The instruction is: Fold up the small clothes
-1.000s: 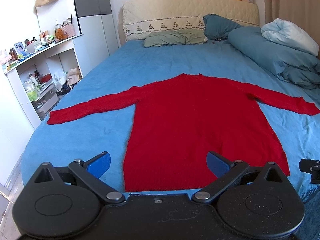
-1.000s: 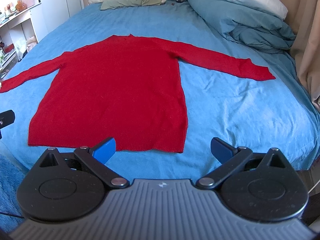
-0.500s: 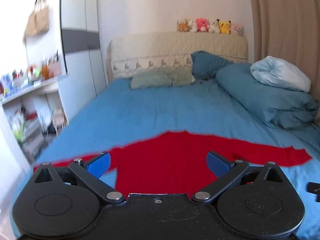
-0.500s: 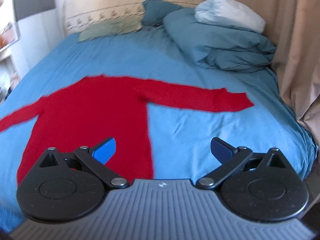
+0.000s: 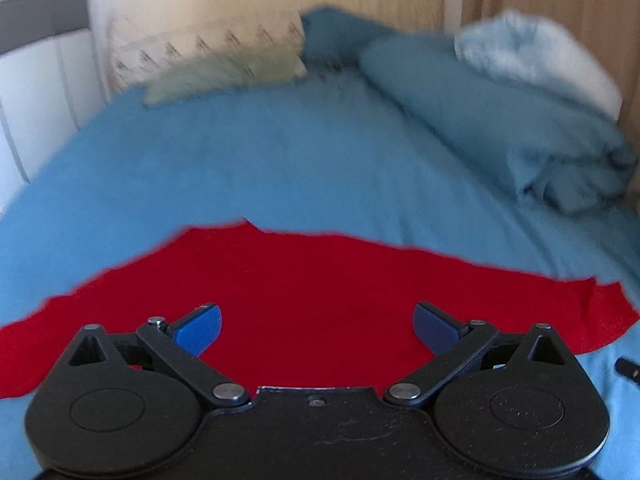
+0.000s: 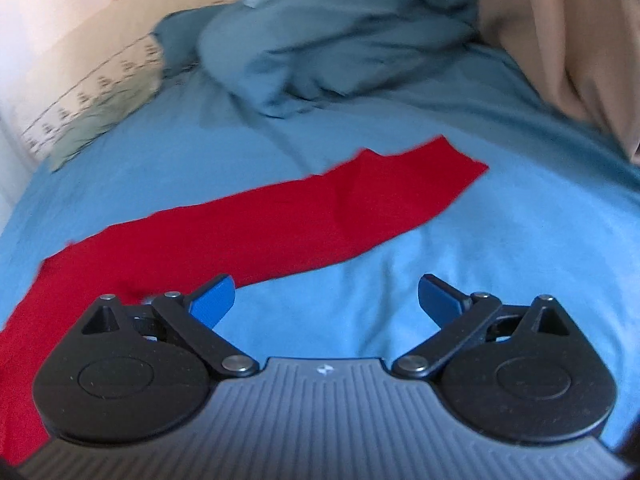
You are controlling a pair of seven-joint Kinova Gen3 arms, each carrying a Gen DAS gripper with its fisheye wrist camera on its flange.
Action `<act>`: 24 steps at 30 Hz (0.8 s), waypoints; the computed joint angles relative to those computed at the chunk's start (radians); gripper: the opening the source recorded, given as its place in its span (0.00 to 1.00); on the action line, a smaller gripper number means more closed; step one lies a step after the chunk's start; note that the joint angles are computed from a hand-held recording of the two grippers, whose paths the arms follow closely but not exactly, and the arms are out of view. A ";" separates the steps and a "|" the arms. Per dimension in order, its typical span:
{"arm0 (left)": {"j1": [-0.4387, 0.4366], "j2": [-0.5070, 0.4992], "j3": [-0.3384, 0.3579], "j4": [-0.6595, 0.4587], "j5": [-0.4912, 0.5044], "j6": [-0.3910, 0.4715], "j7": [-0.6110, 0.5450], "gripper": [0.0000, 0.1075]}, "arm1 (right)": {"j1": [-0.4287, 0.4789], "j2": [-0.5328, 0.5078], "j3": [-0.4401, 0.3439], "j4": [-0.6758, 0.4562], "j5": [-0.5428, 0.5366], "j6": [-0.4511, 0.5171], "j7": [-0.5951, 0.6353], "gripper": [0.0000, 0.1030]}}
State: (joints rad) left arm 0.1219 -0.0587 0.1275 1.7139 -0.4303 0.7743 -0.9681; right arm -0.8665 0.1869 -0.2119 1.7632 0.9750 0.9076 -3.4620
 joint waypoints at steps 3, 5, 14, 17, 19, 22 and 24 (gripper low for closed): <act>0.022 0.136 -0.003 -0.020 -0.042 -0.047 -0.003 0.96 | 0.038 0.061 0.033 0.027 0.062 -0.066 -0.099 1.00; 0.035 0.201 -0.019 -0.041 -0.033 -0.058 -0.012 0.96 | 0.067 0.097 0.037 0.036 0.109 -0.090 -0.161 0.99; 0.118 0.376 -0.131 -0.126 0.019 -0.076 -0.023 0.96 | 0.043 0.179 0.131 0.087 0.389 -0.084 -0.466 0.58; 0.109 0.397 -0.133 -0.163 0.061 -0.057 -0.047 0.96 | 0.070 0.187 0.123 0.075 0.385 -0.078 -0.487 0.33; 0.100 0.403 -0.132 -0.177 0.085 -0.054 -0.075 0.96 | 0.084 0.186 0.120 0.069 0.375 -0.085 -0.491 0.24; 0.075 0.374 -0.129 -0.147 0.115 -0.090 -0.133 0.96 | 0.093 0.174 0.116 0.039 0.349 -0.084 -0.444 0.21; 0.076 0.340 -0.146 -0.110 0.104 -0.131 -0.132 0.96 | 0.090 0.156 0.115 0.018 0.362 -0.097 -0.428 0.20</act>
